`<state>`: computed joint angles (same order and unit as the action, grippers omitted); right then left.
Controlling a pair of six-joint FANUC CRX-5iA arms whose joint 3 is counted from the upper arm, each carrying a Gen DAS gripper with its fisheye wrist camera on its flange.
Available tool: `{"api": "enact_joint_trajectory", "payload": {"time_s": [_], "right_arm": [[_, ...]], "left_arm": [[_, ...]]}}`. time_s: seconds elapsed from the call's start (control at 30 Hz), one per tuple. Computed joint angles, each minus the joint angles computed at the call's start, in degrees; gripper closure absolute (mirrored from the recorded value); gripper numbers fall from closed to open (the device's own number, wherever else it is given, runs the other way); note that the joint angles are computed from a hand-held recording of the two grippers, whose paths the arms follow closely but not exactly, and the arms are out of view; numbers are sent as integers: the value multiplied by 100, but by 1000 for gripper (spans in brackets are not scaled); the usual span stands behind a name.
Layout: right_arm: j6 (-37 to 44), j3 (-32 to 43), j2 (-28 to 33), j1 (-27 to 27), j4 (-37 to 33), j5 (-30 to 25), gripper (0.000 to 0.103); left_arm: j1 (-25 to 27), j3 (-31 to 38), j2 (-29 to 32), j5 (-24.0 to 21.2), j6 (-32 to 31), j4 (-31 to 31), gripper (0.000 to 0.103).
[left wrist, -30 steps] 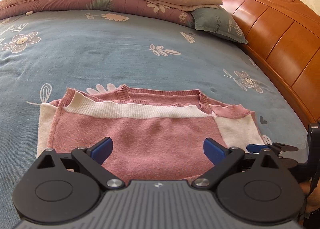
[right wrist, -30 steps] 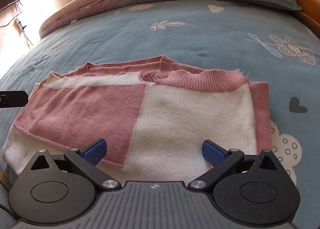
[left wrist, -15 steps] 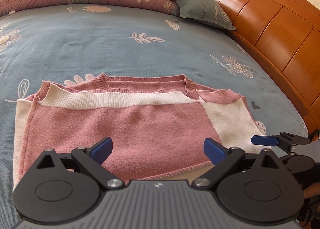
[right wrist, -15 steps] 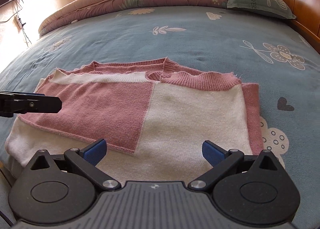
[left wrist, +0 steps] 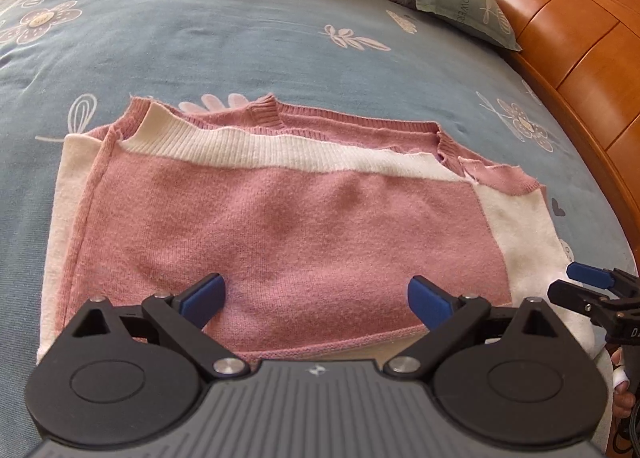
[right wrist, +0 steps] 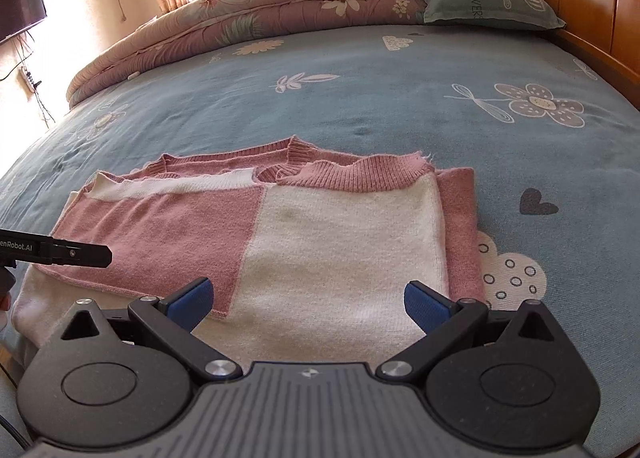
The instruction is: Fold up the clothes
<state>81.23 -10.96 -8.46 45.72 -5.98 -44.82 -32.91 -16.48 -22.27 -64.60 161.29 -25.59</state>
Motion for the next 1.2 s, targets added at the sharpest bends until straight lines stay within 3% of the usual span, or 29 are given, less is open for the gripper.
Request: {"api": "enact_joint_trajectory", "payload": {"time_s": [0.1, 0.2, 0.33, 0.47, 0.6, 0.7, 0.77, 0.9, 0.97, 1.2], "right_arm": [[106, -190, -52, -24, -55, 189, 0], [199, -182, -30, 1, -16, 161, 0], [238, -185, -30, -67, -174, 242, 0], [492, -217, -64, -96, -272, 283, 0], [394, -317, -67, 65, 90, 334, 0], [267, -406, -97, 131, 239, 418, 0], [274, -452, -129, 116, 201, 489, 0], [365, -422, -133, 79, 120, 444, 0], [411, -435, -150, 49, 48, 478, 0], [172, -573, -188, 157, 309, 622, 0]], "left_arm": [[2, -53, -173, -9, -83, -14, 4], [6, -5, -303, -371, 86, -216, 4], [491, -331, -652, -459, 14, 156, 4], [357, -217, -742, -696, -61, 12, 4], [564, -5, -675, -563, -716, -113, 4], [1362, -218, -688, -97, -1527, 503, 3], [1848, -351, -476, -108, -2127, 976, 3], [1516, -46, -189, -453, -2328, 796, 3], [1332, -39, -367, -420, -2248, 819, 3], [562, -70, -866, -624, -1183, 952, 2]]}}
